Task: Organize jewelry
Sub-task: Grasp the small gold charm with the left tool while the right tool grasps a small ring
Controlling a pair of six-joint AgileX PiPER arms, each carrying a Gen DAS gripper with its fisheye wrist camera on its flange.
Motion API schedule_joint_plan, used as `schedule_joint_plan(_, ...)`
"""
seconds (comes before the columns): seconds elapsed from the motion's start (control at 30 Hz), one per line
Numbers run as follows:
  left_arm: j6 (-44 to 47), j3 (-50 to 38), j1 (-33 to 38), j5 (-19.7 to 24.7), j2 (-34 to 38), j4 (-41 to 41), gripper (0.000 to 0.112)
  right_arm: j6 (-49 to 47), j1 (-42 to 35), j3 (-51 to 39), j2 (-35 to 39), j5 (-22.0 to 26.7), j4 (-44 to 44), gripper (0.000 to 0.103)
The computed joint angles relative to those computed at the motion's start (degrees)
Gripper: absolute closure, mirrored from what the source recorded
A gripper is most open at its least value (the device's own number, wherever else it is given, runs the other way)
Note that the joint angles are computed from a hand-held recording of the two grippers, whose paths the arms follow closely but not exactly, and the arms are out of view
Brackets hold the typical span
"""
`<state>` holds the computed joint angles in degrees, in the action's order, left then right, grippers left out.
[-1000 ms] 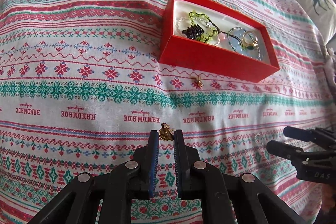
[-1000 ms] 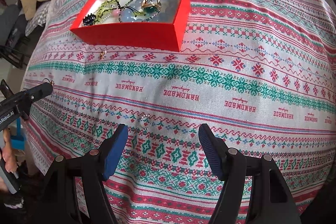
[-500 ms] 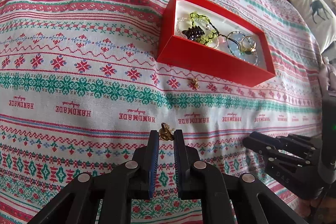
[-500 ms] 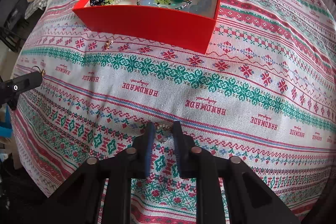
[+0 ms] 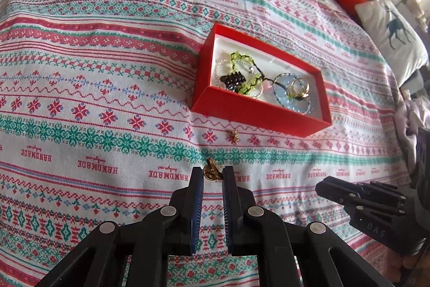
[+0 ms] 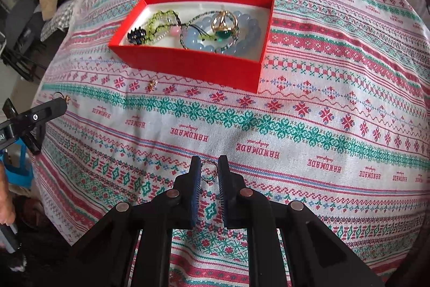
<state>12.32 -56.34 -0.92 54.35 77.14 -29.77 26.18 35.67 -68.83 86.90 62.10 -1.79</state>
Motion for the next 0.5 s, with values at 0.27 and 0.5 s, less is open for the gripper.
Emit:
schedule_joint_plan(0.27, 2.87, -0.42, 3.91, 3.05, 2.14, -8.36, 0.104, -0.29, -1.81, -1.47, -2.01, 0.19, 2.04, 0.090)
schedule_joint_plan(0.5, 1.31, 0.44, 5.38, 4.89, 4.55, -11.88, 0.104, -0.59, -2.65, -2.25, -1.74, 0.28, 3.06, 0.090)
